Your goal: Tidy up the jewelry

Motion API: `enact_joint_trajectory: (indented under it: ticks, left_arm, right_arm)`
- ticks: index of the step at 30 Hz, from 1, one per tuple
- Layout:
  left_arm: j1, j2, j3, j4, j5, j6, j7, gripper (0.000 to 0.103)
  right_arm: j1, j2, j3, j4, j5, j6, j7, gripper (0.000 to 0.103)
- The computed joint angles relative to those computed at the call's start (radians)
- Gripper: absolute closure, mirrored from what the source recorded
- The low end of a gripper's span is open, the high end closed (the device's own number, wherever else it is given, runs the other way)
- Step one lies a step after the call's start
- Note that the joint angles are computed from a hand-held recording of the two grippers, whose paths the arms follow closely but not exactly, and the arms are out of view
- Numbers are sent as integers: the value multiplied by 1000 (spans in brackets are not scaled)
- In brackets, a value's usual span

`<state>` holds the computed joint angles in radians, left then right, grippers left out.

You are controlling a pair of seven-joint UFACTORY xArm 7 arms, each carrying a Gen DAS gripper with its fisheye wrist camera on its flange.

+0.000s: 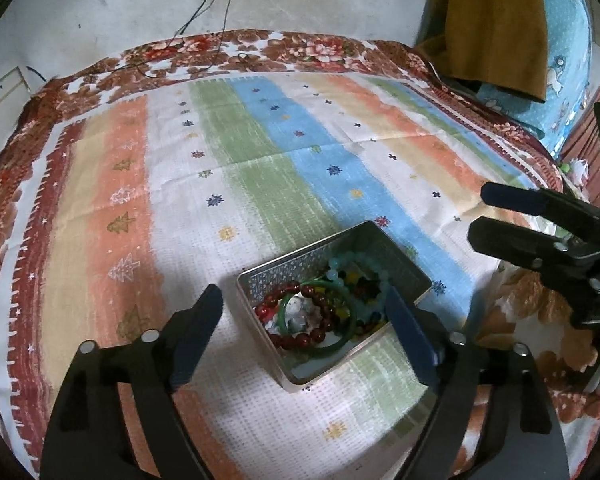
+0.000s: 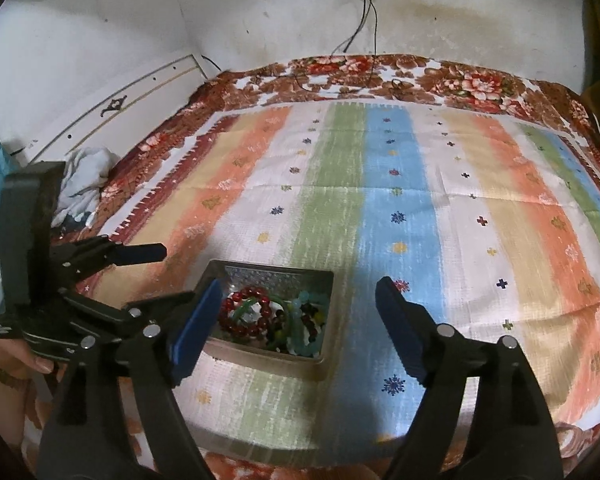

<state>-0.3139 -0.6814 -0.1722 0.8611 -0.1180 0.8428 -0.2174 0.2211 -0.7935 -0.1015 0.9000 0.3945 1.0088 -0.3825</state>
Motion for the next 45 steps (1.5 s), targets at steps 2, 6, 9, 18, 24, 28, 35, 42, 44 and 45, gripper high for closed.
enact_joint_trajectory:
  ticks: [2, 6, 9, 18, 24, 28, 35, 42, 44, 45]
  left_arm:
    - [5, -11, -12, -9, 11, -11, -9, 13]
    - [16, -37, -29, -31, 35, -25, -39, 7]
    - [24, -58, -43, -46, 57, -31, -60, 6]
    - [24, -121, -50, -93, 84, -47, -103, 6]
    - [15, -160, -48, -121, 83, -62, -108, 6]
    - [15, -181, -55, -132, 89, -65, -110, 6]
    - [24, -201, -62, -143, 100, -57, -125, 6]
    - [62, -228, -92, -148, 143, -44, -161, 6]
    - [70, -234, -99, -149, 153, -42, -174, 6]
    - [72, -239, -99, -150, 156, -42, -179, 6]
  right_arm:
    - [0, -12, 1, -7, 1, -8, -1, 21]
    - [7, -45, -3, -30, 11, -24, -4, 10]
    - [4, -69, -8, -45, 16, -33, 9, 6]
    - [21, -121, -20, -82, 10, -34, -3, 5]
    - [28, -139, -21, -105, 8, -47, -21, 5]
    - [20, -148, -19, -122, 4, -56, -13, 5]
    - [24, -151, 1, -130, -27, -61, -21, 5]
    - [29, -158, 8, -146, -42, -57, -30, 5]
    - [29, -158, 9, -145, -43, -52, -27, 5]
    - [28, -158, 9, -144, -44, -50, -24, 5]
